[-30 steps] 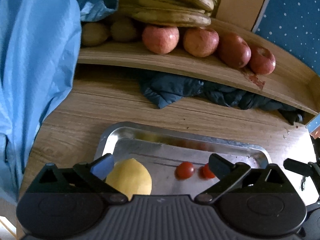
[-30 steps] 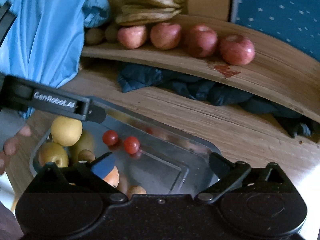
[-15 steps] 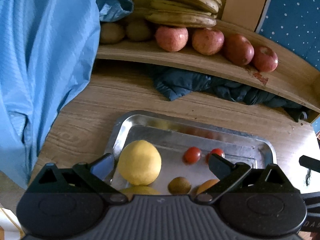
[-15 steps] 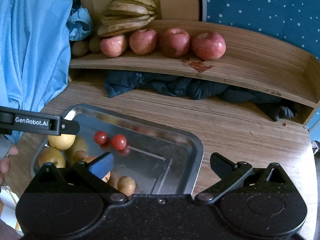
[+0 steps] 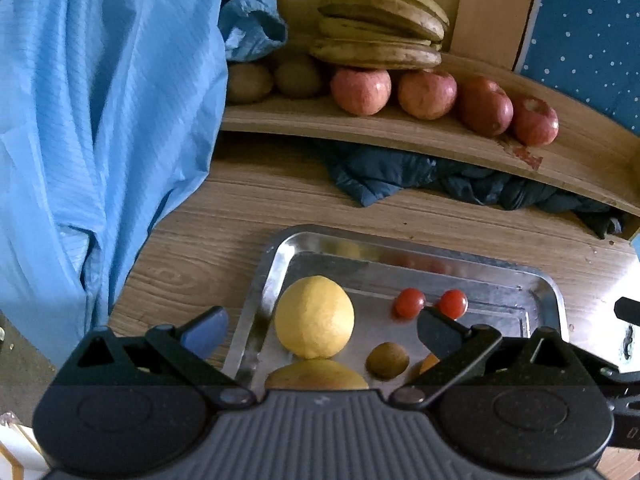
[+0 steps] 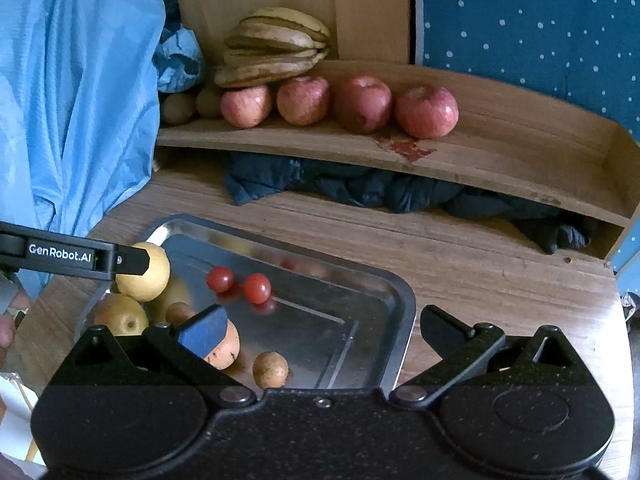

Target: Organize fruits

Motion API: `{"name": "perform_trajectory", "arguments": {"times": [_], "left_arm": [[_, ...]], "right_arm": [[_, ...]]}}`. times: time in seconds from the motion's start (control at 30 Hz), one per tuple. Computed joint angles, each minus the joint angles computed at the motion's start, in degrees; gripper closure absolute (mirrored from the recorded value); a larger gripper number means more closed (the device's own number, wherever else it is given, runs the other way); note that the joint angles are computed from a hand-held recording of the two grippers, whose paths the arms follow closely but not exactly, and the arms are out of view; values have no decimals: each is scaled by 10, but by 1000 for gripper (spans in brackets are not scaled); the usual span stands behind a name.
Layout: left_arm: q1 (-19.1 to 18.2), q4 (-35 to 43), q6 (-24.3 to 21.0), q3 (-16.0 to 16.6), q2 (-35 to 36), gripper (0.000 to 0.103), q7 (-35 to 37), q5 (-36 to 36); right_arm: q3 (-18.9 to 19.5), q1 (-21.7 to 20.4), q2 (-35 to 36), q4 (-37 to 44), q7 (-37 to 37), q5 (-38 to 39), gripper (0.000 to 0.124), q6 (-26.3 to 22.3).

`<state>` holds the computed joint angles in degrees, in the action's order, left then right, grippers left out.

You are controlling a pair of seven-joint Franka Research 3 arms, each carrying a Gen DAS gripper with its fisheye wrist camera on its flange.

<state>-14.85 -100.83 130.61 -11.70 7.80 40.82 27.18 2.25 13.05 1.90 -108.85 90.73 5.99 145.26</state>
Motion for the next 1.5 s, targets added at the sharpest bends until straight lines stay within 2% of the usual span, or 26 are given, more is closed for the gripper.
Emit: {"name": "perform_trajectory", "arguments": {"times": [0.27,0.83,1.23,1.5], "left_arm": [[13,-50,34,2,-36,0,9,-18],[46,-211,142,5,-175,0,91,-75],[39,-311,191,18,-271,0,170,-129],[33,-362,200,28,-325,0,207,-155]], "right_arm": [[3,7,-7,-4,52,-41,22,11],[49,18,-92,-73,273,-201,22,15],[104,11,-170,-117,411,-281,22,-33],[130,20,-200,-133,452,-288,22,-63]]}}
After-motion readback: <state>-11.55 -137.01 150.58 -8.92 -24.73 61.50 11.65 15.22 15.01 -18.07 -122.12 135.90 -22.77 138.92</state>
